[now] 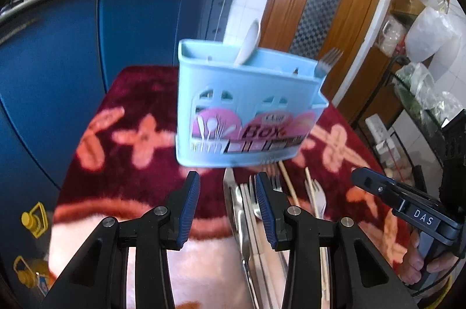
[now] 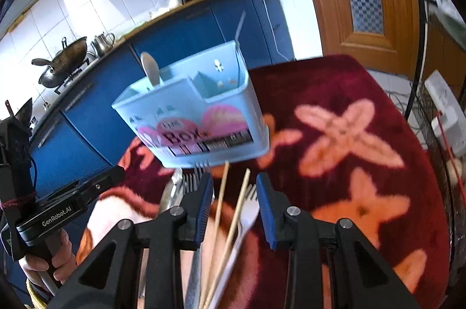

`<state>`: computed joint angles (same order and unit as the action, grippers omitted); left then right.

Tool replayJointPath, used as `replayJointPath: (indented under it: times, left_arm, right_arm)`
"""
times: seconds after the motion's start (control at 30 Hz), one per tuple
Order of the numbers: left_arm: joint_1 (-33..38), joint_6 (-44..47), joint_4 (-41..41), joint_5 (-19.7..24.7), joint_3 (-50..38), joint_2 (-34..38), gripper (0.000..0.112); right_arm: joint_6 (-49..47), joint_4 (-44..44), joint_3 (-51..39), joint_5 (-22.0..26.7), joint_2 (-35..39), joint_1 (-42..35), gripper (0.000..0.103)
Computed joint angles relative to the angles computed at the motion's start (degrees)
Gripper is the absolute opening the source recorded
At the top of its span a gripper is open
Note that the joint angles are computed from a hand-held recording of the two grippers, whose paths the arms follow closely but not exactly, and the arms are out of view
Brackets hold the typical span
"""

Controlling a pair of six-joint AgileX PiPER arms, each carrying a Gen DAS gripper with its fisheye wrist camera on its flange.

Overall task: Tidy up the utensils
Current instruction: 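Move both tools back down to the remaining utensils, then grasp a metal knife with the left tool while the right tool grasps the white plastic fork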

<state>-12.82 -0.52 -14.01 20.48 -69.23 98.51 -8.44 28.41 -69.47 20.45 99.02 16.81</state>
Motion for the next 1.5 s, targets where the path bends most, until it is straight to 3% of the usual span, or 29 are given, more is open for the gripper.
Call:
replayJointPath:
  times: [0.57,0.93,1.0,1.3,1.5]
  left_arm:
    - [-0.24,-1.41,-1.05,2.76,-3.26,8.33,0.041]
    - [0.68,7.12,-9.77,3.34,-4.99,11.18,0.04]
    - [0.7,8.1,-10.86,3.65,-5.59,11.7,0.03]
    - [0.86,10.76,-14.12,3.74,-6.97,13.35,0.008]
    - [0.81,9.23,-11.97,2.81,-4.97,11.42,0.004]
  right_arm:
    - [-2.77,4.27,-1.58,3.45,6.03,-1.72,0.034]
    - [-8.4,11.01,-3.81,5.78,9.55,-3.09,0.033]
    - [-9.28,11.95,-4.16,5.98,10.01,-3.34,0.031]
    - [-16.7,21.03,-5.05,8.86,11.64,-5.68,0.019]
    - [-19.25,25.35,-4.1,9.91,10.85,-6.92,0.01]
